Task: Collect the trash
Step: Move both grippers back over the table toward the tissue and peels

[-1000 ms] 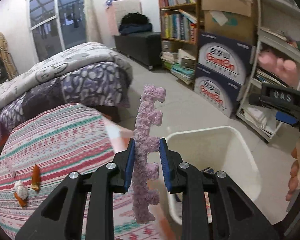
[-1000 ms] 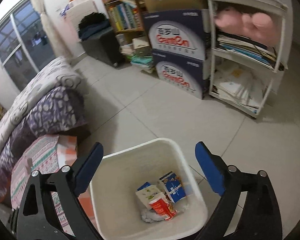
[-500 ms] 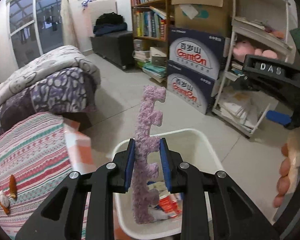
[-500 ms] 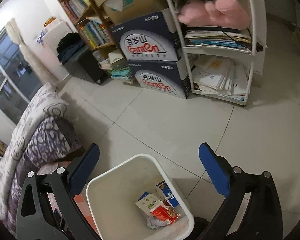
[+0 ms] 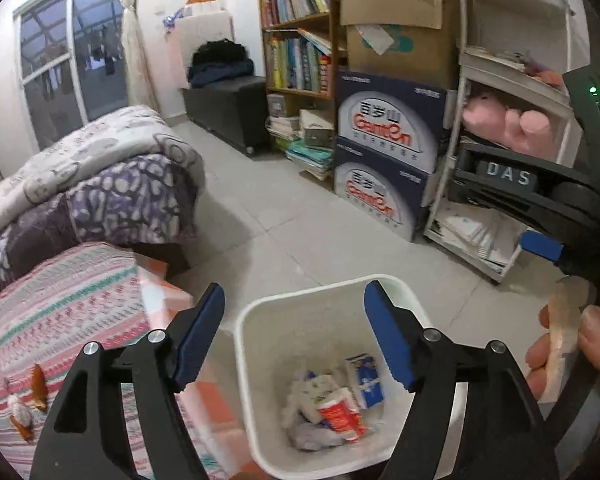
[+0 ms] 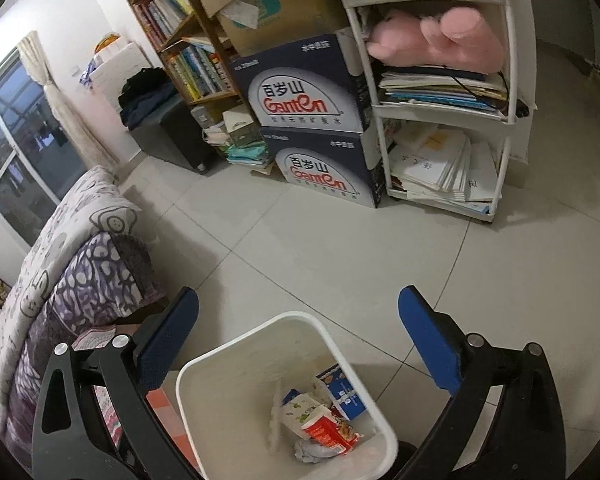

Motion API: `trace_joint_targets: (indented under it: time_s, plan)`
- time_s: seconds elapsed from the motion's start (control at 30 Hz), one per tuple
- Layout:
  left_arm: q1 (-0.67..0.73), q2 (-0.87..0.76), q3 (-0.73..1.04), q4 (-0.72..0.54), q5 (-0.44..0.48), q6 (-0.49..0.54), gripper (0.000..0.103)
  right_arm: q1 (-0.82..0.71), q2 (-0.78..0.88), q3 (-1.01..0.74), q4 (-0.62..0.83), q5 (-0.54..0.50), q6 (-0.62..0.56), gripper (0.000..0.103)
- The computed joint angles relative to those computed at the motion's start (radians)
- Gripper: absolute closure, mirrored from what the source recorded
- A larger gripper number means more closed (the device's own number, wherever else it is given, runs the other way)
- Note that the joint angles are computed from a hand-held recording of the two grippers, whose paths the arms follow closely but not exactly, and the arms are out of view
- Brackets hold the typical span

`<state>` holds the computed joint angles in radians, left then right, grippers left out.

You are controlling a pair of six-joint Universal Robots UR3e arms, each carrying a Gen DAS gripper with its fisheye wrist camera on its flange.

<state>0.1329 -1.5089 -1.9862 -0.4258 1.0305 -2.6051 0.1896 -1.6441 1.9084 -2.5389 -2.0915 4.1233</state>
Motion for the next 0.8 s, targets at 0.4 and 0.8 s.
trace_joint_targets:
  time_s: [0.4,0.8]
  plan:
    - [0.188,-0.101,0.018,0.074,0.046,-0.015,0.030,0.189,0.306,-0.297,0.038,-0.087,-0.035,0.007]
    - [0.346,-0.204,0.113,0.038,0.090,-0.008,0.030,0.326,0.637,-0.765,0.210,-0.100,-0.140,0.007]
